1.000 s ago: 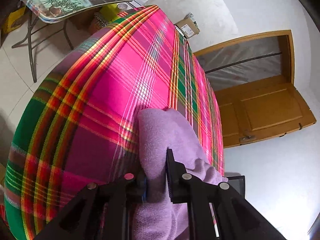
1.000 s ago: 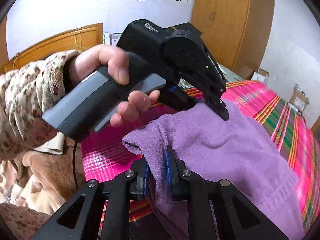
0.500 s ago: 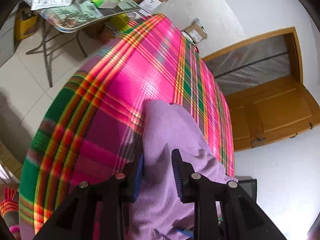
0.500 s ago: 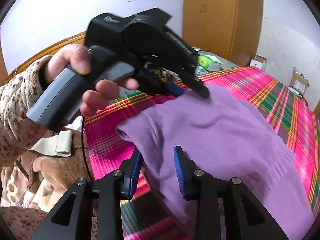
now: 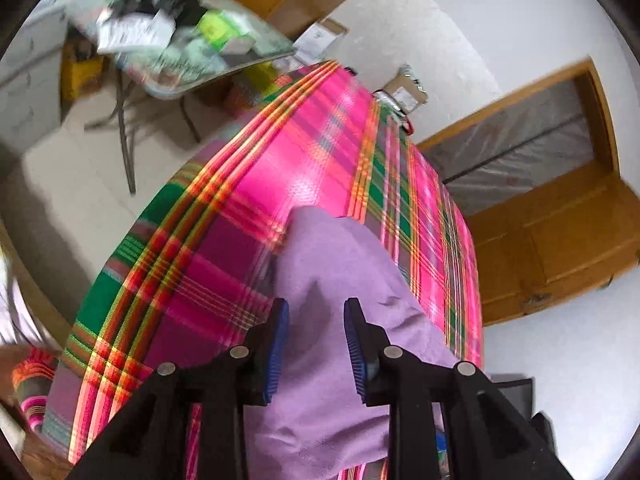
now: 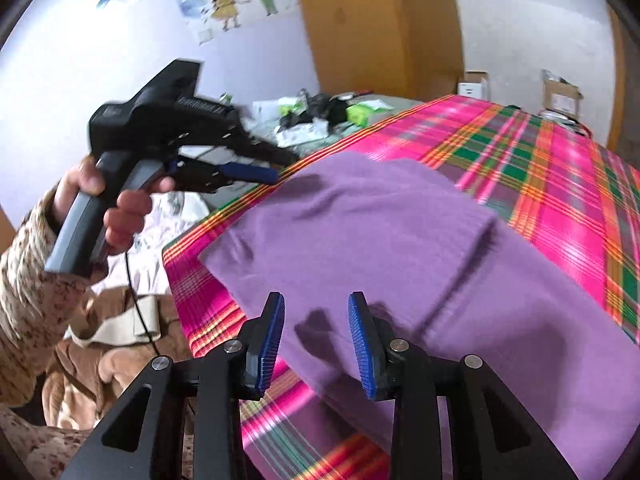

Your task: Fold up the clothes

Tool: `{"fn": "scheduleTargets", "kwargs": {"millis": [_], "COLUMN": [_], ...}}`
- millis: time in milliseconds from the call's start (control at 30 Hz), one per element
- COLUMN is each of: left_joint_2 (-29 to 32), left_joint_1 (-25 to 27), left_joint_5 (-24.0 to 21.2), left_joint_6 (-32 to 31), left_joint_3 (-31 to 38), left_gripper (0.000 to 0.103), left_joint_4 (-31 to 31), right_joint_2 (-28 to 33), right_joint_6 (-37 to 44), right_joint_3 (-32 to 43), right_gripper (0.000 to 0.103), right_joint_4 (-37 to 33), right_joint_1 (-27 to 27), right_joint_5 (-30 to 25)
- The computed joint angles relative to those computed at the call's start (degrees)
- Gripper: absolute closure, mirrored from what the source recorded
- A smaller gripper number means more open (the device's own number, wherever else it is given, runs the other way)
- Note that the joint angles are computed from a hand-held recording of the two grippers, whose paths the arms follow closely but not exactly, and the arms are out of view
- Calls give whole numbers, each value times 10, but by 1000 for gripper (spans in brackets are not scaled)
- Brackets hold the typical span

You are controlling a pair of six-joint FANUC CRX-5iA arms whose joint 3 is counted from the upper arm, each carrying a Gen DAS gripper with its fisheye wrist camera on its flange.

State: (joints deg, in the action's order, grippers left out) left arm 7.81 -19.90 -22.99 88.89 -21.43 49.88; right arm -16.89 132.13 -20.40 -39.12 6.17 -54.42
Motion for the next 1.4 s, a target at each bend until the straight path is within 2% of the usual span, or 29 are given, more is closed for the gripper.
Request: {"fn": "scheduleTargets", "kwargs": {"millis": [67,133,167,233,333,433,767,933,1100,1233,1400], "left_joint_2": [-6,-6,-3,6,25,44,134,187,218,234,240], "left_joint_1": [-4,-12,-19,-36,-59,-83,-144,-166,-186,-203,-210], "left_joint_5": [-4,-13,-14,-14,-31,-36,-120,-168,-188,-209,-216], "left_joint_6": [21,77,80,50,60,22,10,-48,-46,-22,-14], "left_joint_3": [9,37,46,56,91,112,245,297,333,375,389], "left_gripper": [74,74,74,74,74,74,74,74,74,74,74], "left_joint_4": [-32,-112,-124,-106,-147,-140,-225,-196,-212,-277,-302], "right_joint_2": [-7,-12,-13,-18,-21,-20,-9,0,2,8,23], "right_joint_6": [12,17,19,20,7,-6,-54,-62,-73,-90,-107], "right_joint_3": [0,-4,-6,-10,-20,-28,-43,-38,-40,-42,-38], "right_gripper": [68,68,68,68,68,68,68,68,68,68,68], "right_joint_4": [-12,-21,-25,-31,-18,-3,51,57,77,92,104], "right_joint_1": [-29,-62,-79,-110,-151,-188,-274,-320,-355,-386,-419], "right_joint_5": [-12,-17,-19,-21,-15,-8,31,41,63,85,112]}}
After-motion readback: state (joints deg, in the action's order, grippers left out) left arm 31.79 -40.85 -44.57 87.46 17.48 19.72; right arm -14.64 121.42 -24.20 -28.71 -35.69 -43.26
